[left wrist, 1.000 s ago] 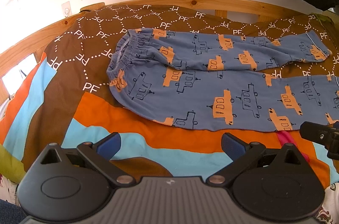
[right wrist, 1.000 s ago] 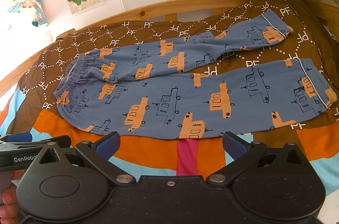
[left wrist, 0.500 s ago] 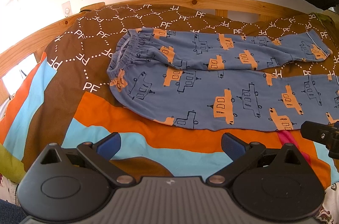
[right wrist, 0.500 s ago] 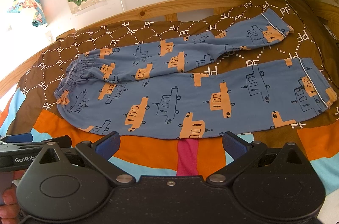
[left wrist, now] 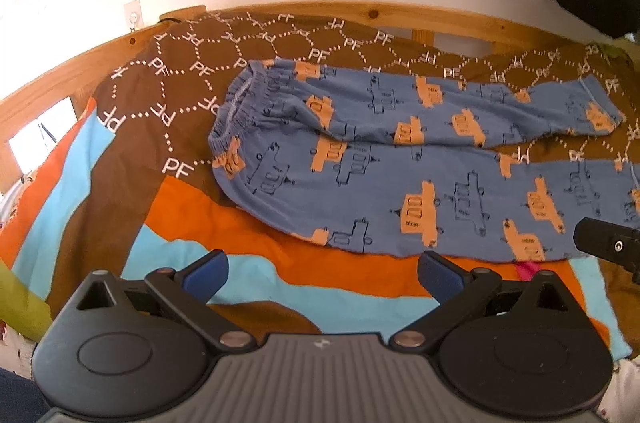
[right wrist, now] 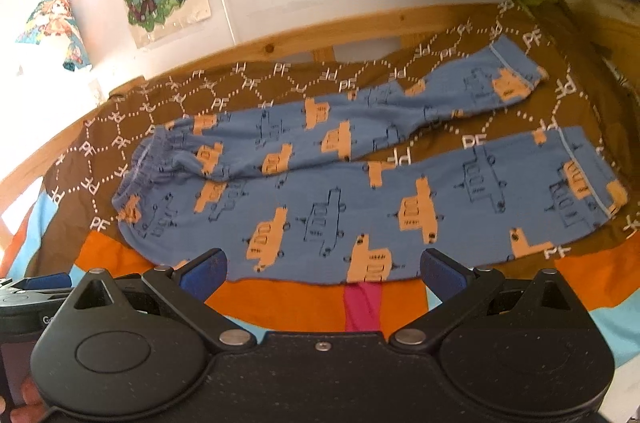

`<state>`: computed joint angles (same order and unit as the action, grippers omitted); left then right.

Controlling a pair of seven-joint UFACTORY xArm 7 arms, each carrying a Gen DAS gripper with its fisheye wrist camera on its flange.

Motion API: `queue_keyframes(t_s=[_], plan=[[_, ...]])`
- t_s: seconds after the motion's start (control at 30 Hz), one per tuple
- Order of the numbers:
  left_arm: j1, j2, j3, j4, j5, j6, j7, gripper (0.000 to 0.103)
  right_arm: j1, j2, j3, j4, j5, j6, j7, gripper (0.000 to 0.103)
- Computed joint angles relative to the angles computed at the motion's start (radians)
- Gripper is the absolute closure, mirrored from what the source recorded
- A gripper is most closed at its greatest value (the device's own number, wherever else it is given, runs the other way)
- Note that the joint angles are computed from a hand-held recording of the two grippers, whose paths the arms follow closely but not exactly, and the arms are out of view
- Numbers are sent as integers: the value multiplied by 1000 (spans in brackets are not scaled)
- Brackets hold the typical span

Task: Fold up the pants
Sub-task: 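Move both tools to the pant leg cuffs and grasp them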

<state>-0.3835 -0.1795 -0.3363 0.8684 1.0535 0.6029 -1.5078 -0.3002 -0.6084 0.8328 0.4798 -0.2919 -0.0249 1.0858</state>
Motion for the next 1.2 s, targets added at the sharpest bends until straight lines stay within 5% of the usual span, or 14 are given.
queue_keyframes(t_s=[0.27,0.43,0.57,0.7,0.93,1.2], plan=[[12,-114,-1,-26,-135,-6,42,0,109,-127,-83,37,5,125,21,1],[11,-172,15,32,-340,16,210,0,382,-114,-340,152,42,298,-112,1],[1,-151,57,176,-473,40,480,0,580,-1,-521,437,124,606,-369,1],[57,-40,43,405,-446,100,704,0,609,178,-541,764,139,836,-571,1],[65,209,103,676,-305,113,827,0,674,407,-658,894,240,693,-1099,1],[122,528,231,888,-529,-74,1096,0,571,730,-716,1072,349,653,-1461,1]])
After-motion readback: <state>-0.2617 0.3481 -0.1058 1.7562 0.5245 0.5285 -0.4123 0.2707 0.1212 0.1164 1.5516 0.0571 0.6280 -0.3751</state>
